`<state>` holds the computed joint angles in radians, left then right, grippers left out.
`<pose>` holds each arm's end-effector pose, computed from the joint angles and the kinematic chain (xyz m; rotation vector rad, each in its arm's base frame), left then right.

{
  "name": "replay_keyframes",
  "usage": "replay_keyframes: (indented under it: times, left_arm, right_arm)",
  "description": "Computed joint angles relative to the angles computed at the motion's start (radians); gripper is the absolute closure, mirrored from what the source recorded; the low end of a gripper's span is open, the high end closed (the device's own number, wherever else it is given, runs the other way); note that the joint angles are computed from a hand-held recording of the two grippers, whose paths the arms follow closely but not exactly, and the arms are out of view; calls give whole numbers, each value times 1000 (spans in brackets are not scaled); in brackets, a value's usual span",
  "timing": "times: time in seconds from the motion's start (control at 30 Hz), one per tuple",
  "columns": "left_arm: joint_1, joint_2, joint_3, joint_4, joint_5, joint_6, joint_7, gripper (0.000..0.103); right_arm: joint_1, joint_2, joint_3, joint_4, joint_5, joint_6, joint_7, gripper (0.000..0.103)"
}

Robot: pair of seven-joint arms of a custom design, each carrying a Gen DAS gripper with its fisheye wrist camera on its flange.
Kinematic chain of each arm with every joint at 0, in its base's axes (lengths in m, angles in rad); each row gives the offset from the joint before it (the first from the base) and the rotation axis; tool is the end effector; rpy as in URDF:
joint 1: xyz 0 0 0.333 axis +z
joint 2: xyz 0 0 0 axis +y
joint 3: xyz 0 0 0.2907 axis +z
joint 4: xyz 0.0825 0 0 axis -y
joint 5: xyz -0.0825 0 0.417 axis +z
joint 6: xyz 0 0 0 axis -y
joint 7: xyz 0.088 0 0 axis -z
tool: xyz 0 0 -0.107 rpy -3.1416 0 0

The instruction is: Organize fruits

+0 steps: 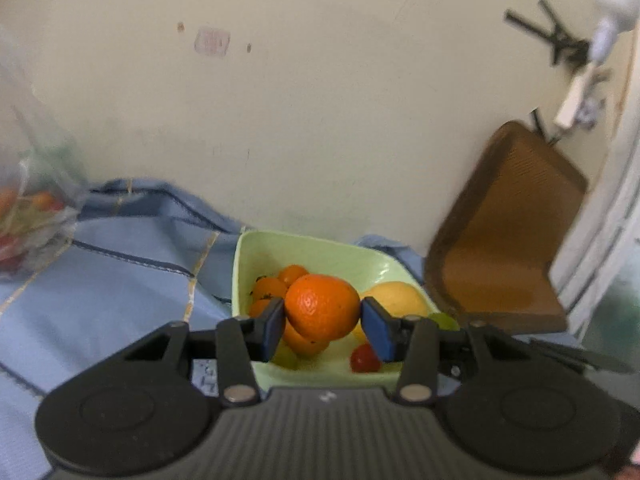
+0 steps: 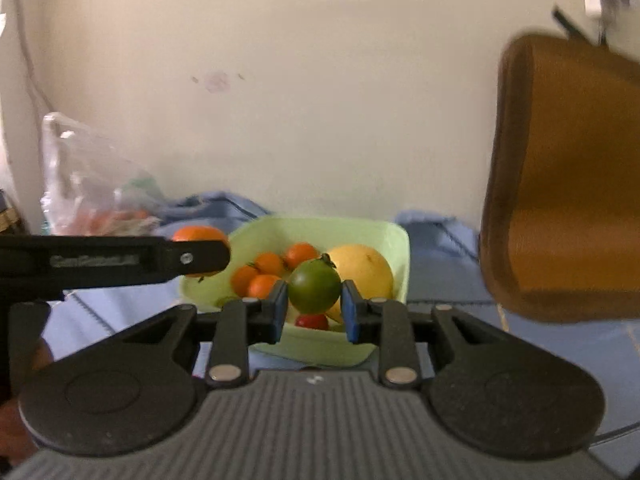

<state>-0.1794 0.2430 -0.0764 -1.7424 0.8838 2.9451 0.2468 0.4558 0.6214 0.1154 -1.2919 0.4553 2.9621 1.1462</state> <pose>0.6592 -0.2200 0.4930 -1.8903 1.4049 -1.1423 0.6947 0.3796 0.4756 -1.8192 1.0398 -0.4608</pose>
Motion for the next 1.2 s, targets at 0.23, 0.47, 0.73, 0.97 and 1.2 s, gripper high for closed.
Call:
replay_keyframes:
  times: [0.23,0.47,0.73,0.97,1.2]
  left_arm:
    - [-41,53,20,72,43,-121,-21,52]
    - [-62,-110,32,-74,334,-117,-326,29]
    - [15,-362,-73,-370,450,-95,-540,22]
    - [66,-416,-136,-477,325,-110,-501,29]
    - [95,-424,-175,-481,458,-73,-576,34]
  right_arm:
    - [42,52,-61,62,-59,-40,111,70]
    - [7,-62,2,-119,-22,116,74,53]
    - [-284,-281,323,-457,341,158,-196,52]
    - [-195,-367,194,-552,341,53,-175,52]
    - [23,-327,-37,-536,36,103,14,52]
